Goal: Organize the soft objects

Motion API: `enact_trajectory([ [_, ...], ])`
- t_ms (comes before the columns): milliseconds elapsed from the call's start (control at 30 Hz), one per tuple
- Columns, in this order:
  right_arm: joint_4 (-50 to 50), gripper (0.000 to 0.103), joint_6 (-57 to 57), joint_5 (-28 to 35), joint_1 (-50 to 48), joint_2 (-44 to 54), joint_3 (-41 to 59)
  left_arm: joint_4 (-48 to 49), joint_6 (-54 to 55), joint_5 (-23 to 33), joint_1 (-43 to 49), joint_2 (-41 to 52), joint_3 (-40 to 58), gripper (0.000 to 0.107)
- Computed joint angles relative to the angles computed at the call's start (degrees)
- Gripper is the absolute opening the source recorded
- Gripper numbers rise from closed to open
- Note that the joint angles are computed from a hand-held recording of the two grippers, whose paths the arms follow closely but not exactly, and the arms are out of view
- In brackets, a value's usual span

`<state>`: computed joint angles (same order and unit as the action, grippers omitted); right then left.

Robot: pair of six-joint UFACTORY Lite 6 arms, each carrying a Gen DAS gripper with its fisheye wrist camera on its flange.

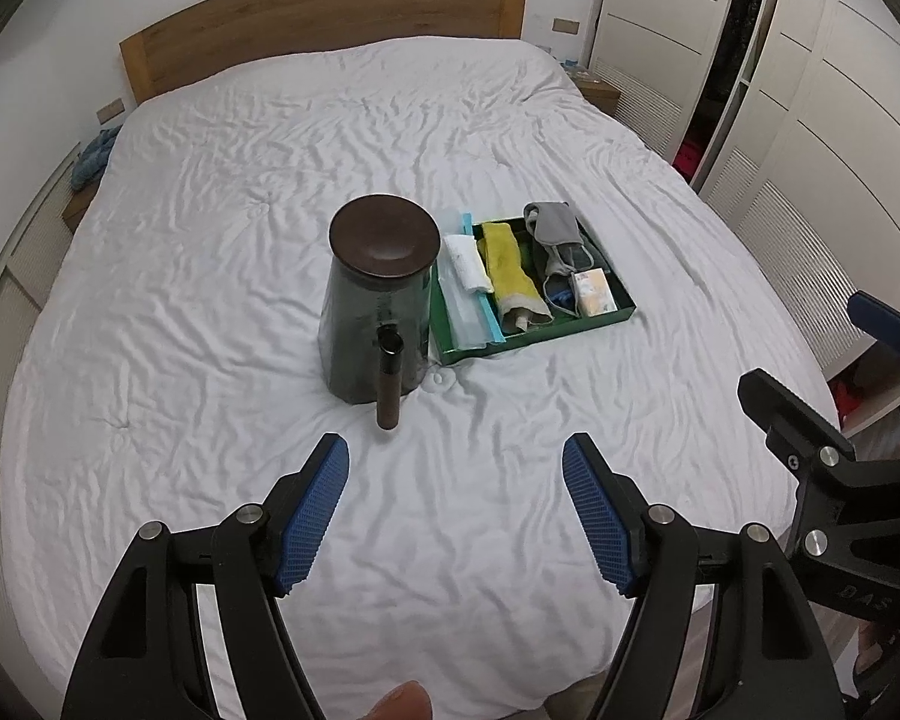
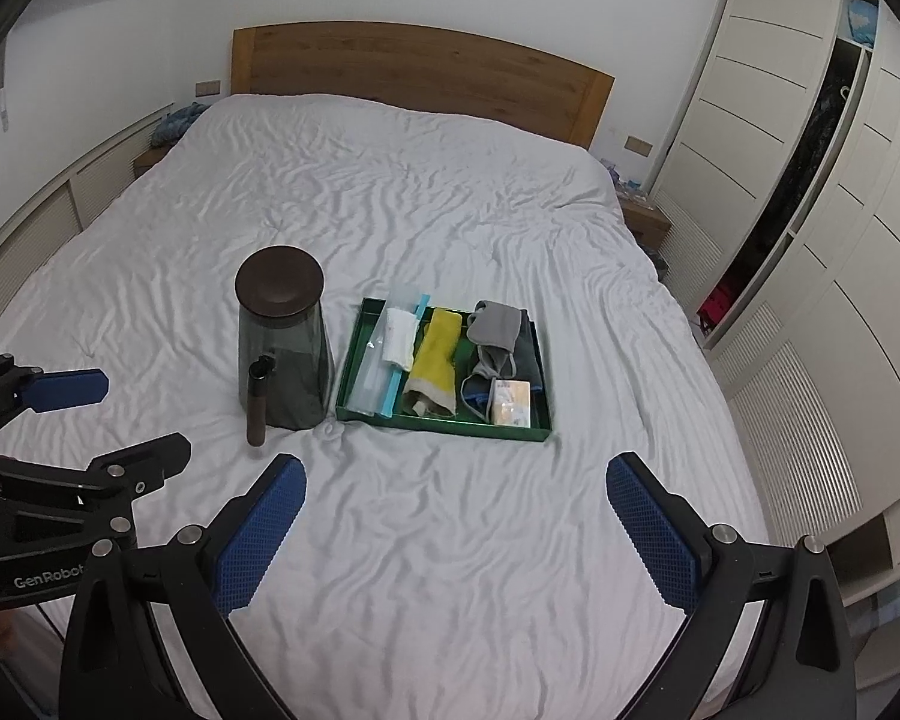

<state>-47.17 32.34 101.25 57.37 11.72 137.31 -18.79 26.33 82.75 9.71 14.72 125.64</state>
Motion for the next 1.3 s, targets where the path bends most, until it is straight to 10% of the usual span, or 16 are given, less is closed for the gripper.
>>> enact_trajectory([
  [1300, 1.6, 0.102, -1.9, -2.1, -1.7, 4.9, 5.4, 0.6, 1.4, 0.0, 1.5, 1.4, 1.5, 0.070],
])
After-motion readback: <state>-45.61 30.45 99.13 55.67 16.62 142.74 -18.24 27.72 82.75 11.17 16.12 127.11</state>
